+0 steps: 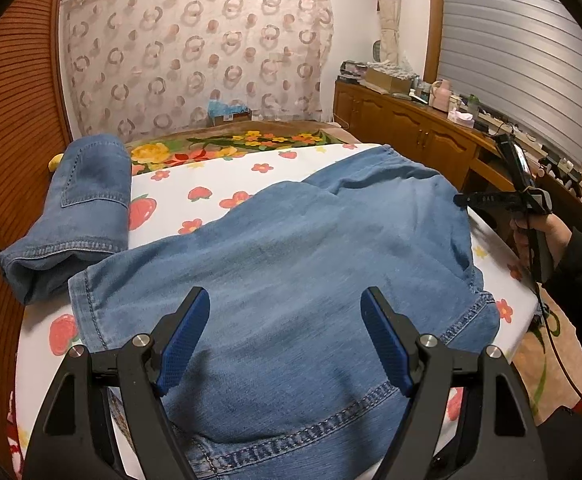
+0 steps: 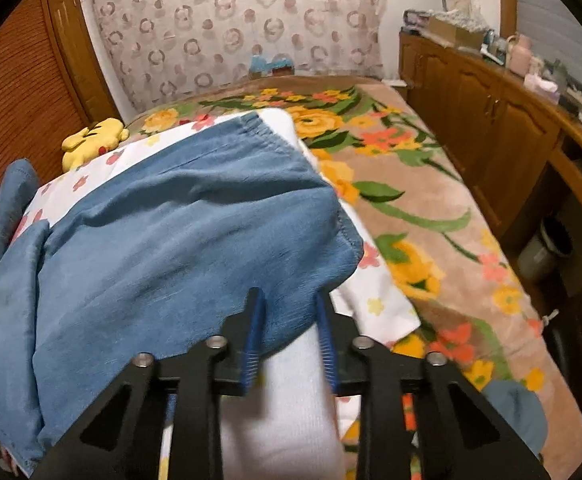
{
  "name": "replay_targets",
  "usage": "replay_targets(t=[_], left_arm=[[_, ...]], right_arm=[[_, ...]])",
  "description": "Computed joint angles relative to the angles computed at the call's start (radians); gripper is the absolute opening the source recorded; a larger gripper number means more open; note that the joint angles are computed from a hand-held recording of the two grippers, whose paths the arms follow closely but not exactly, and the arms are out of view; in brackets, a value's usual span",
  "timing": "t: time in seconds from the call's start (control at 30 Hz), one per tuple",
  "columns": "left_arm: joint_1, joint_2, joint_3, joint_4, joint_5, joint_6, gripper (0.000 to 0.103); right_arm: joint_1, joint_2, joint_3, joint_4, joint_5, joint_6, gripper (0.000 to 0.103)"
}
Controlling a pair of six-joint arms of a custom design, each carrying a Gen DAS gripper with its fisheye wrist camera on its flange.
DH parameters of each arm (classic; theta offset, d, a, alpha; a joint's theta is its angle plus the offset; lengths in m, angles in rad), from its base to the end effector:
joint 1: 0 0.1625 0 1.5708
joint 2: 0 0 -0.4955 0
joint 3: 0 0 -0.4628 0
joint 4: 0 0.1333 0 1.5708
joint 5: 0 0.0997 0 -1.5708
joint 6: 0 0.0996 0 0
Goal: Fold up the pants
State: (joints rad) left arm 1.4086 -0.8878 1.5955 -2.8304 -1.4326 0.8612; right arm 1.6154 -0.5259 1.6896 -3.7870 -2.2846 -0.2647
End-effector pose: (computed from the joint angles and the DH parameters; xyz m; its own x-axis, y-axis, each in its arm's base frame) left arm 0.0157 -0.8142 0.2143 -0.5401 0.6953 -0.4742 0.8400 0.4802 -0.2526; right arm 0.1004 -0.7228 0.0356 -0.7475 0.3864 0.5403 -0.2255 0.6175 -0.7536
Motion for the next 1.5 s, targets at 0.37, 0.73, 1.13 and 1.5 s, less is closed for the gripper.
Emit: replay_targets(t=[0.37, 0.73, 1.13, 1.5], left_arm=[[0.012, 0.007, 0.0, -0.007, 0.011, -0.016, 0.079], [0.023, -0.037, 0.007, -0.039, -0.035, -0.043, 0.079], [0.034, -0.065, -0.02, -0.064, -0.049, -0.069, 0.079], [0.023, -0.049, -0.02, -0.037, -0.043, -0.062, 0.079]], right_arm=[[0.015, 0.007, 0.039, -0.131, 0.104, -0.087, 0.005], [0.161, 0.018, 0.034, -0.138, 0.212, -0.256, 0.004], [0.231, 0.014, 0.05, 0.06, 0.397, -0.29, 0.004], [0.211, 0.013, 0.043, 0.089, 0.295, -0.3, 0.035]])
